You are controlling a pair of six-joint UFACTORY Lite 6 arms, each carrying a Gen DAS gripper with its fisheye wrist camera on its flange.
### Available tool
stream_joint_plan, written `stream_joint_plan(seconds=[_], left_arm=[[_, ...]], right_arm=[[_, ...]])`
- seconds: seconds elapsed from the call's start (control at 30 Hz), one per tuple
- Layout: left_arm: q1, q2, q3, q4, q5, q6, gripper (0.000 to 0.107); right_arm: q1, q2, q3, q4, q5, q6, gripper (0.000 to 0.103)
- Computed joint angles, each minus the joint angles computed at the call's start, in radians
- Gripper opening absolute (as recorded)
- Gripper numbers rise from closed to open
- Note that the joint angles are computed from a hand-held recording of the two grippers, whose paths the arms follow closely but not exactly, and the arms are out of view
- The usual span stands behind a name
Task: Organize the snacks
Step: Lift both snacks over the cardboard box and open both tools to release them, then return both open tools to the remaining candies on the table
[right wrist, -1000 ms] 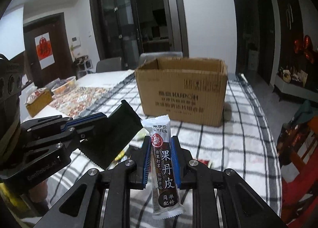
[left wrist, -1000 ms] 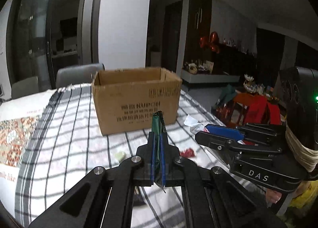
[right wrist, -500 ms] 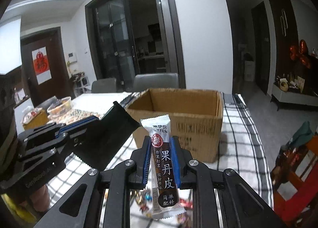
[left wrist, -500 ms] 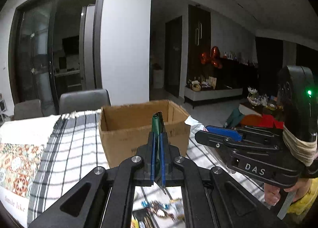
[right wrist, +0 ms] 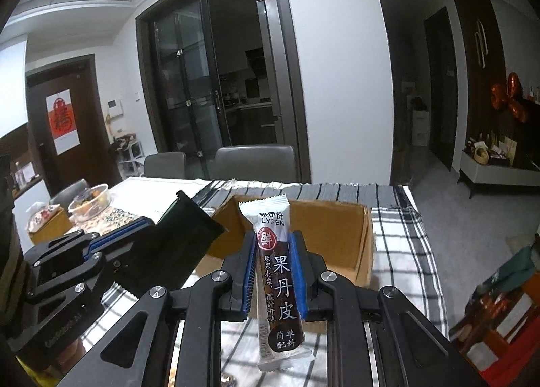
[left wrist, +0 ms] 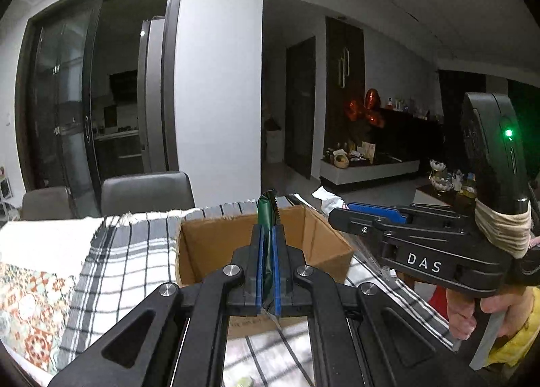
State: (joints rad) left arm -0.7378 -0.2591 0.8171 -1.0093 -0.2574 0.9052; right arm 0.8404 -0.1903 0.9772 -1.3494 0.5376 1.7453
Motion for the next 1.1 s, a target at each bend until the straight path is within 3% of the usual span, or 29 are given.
stream_joint_plan(seconds=[0.43,0.57,0.6,0.63,0.67,0.7,0.8,1.1], left_arm=[[0.108,0.266,0.259,0.327,0.048,-0.252,0.006],[0.136,0.347,0.329,0.375,0.053,-0.306,0.007],[0.143,0.364,0.342,0.388,0.052,-0.322,0.011],[0.147,0.378,0.354,0.386,0.054,-0.321,0.023],[0.146,0.384,0.360,0.352,0.054,-0.289,0.030],[0.144,0.389,0.362,0.309,0.049,-0.254,0.037],[0.141,0.369,0.340,0.223,0.058,-0.184,0.037],[0.046,0.175,0.168,-0.266,-0.006,0.267,0.041]], right_arm=[[-0.254,0.217,0.196,0.092,-0.223,-0.165,0.021],[-0.274,0.272,0.238,0.051,-0.206,-0.136,0.022],[-0.279,0.279,0.242,0.051,-0.208,-0.137,0.025],[-0.282,0.282,0.248,0.069,-0.212,-0.156,0.030],[-0.280,0.285,0.252,0.071,-0.203,-0.158,0.040],[-0.274,0.282,0.246,0.043,-0.187,-0.130,0.041],[-0.254,0.241,0.198,0.001,-0.162,-0.083,0.041],[-0.097,0.033,0.013,-0.013,-0.004,-0.033,0.041]])
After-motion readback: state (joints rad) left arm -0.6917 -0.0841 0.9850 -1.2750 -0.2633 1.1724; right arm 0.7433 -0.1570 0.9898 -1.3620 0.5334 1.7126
